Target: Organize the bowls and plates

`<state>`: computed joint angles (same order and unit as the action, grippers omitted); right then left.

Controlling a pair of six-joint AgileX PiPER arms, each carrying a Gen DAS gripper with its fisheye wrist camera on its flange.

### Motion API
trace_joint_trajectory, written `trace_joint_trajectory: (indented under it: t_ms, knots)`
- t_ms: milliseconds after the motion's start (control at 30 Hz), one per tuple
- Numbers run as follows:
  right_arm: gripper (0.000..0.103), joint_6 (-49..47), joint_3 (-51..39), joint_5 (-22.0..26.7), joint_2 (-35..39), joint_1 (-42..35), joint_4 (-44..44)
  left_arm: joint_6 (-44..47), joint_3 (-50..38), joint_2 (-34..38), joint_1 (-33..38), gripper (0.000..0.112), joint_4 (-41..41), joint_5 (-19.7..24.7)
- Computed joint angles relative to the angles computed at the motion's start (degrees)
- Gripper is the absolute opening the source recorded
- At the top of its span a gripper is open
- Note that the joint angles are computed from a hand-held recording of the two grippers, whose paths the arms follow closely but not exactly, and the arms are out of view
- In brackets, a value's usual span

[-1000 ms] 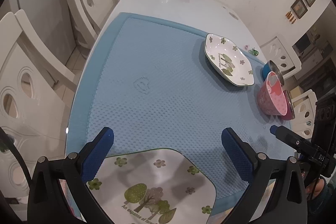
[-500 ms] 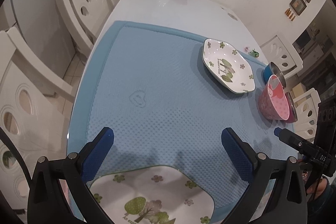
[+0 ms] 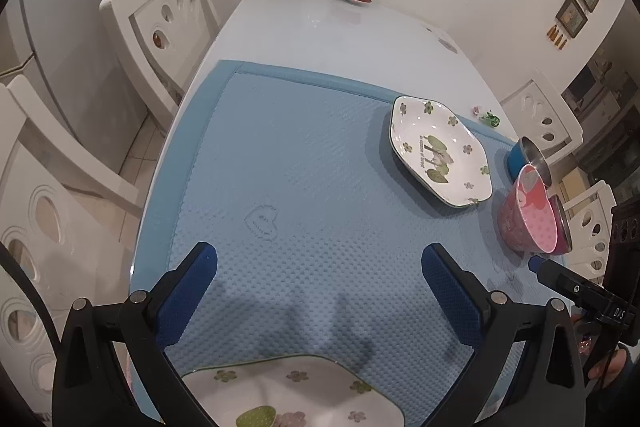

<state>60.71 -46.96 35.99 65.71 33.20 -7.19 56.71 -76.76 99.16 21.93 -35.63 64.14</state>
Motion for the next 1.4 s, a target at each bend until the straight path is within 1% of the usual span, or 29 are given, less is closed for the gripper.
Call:
trace_joint_trajectory:
  t_ms: [367,533,767,933,1167,1400]
  knots:
    - [0.103,-9.1,0.6,-1.6,0.8,-4.7,6.5,-2.2,1.8,-0.7,-3.9,0.102,1.8,-2.6]
    - [0.103,-15.3,1.1,-2.8,1.8,-8.0,11.6,-3.3,3.8,-1.6,-6.4,0.102,3.2,-5.1]
    - [0.103,-25.6,1.3,-3.9,3.0,-13.2,20.0,-6.8,4.3,-0.9,-8.6,0.102,3.1,-6.0]
    - [0.103,-29.0,0.2,-3.8,4.7,-14.2,21.5,-7.0,5.2,-0.6,-10.3,0.102,2.5,-6.7]
    - [0.103,-33.7,-1.4,-4.1,7.4,-15.0,24.1,-6.4,6.7,-1.4,-12.7,0.102,2.6,-9.0]
    - [0.103,-38.7,-2.1,-4.0,10.2,-17.6,27.2,-8.5,5.9,-0.2,-14.4,0.102,3.3,-11.1]
